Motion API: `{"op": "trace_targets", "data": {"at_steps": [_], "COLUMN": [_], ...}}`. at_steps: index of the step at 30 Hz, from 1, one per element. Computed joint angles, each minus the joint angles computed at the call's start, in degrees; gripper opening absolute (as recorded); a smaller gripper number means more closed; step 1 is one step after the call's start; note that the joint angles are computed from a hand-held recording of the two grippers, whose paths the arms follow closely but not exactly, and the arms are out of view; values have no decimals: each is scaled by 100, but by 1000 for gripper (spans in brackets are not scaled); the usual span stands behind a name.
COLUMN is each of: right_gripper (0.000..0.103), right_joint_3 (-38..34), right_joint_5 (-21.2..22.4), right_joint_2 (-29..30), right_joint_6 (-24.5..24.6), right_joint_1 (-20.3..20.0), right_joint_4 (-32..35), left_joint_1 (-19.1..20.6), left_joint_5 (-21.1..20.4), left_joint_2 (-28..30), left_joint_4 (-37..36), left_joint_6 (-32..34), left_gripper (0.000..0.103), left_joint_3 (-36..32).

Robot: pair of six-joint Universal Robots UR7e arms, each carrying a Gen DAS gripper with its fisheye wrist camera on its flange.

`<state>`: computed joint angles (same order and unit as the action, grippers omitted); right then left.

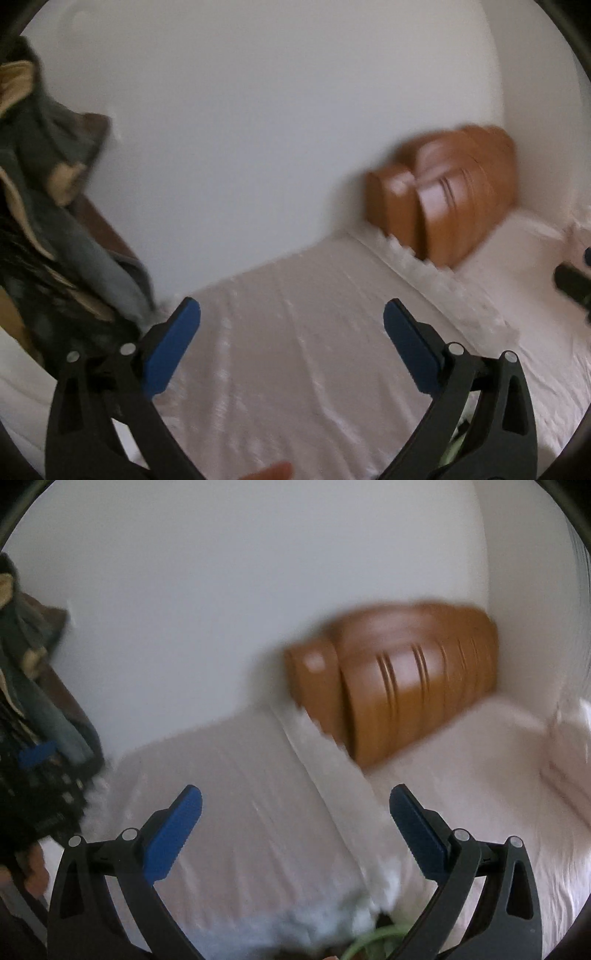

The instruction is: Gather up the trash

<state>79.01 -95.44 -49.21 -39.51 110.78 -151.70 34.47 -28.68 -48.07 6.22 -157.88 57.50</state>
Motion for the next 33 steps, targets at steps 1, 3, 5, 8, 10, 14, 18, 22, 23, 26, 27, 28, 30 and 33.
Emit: {"op": "trace_targets", "data": {"at_steps": [1, 3, 5, 8, 10, 14, 18, 22, 23, 26, 27, 28, 30, 33], "right_gripper": [101, 101, 101, 101, 101, 101, 101, 101, 101, 101, 101, 101, 101, 101], "right_joint_3": [-17, -60, -66, 20, 67, -233, -480, -286, -265, -244, -246, -270, -285, -252], "right_joint_5": [80, 124, 49, -191, -303, -433, -519, -622, -649, -677, -693, -711, -730, -744], "right_joint_2": [12, 62, 108, 214, 272, 457, 616, 554, 565, 589, 594, 611, 629, 638], "right_joint_6": [48, 133, 137, 90, 113, 246, 399, 422, 433, 498, 520, 527, 527, 522], "right_joint_1": [77, 229, 344, 522, 605, 684, 749, 819, 830, 837, 846, 849, 848, 850], "right_joint_4": [-66, -165, -283, -631, -659, -326, -128, -249, -265, -242, -236, -240, -259, -316], "left_joint_1": [-28, -96, -134, -132, -78, 0, 75, 124, 136, 143, 155, 164, 178, 205], "left_joint_5": [-46, -43, 60, 227, 349, 560, 751, 871, 895, 930, 944, 953, 958, 975], "left_joint_2": [-17, -78, -169, -354, -454, -701, -1037, -1284, -1338, -1457, -1482, -1503, -1567, -1646], "left_joint_4": [209, 472, 583, 509, 368, -217, -985, -1523, -1644, -1870, -1912, -1960, -2068, -2205], "left_joint_6": [-212, -495, -660, -673, -512, -30, 554, 908, 993, 1141, 1173, 1210, 1285, 1387], "left_gripper": [95, 95, 95, 95, 95, 95, 95, 95, 95, 95, 95, 95, 95, 95], "left_joint_3": [-49, -121, -151, -38, 54, 386, 762, 1064, 1130, 1280, 1310, 1333, 1398, 1467]}}
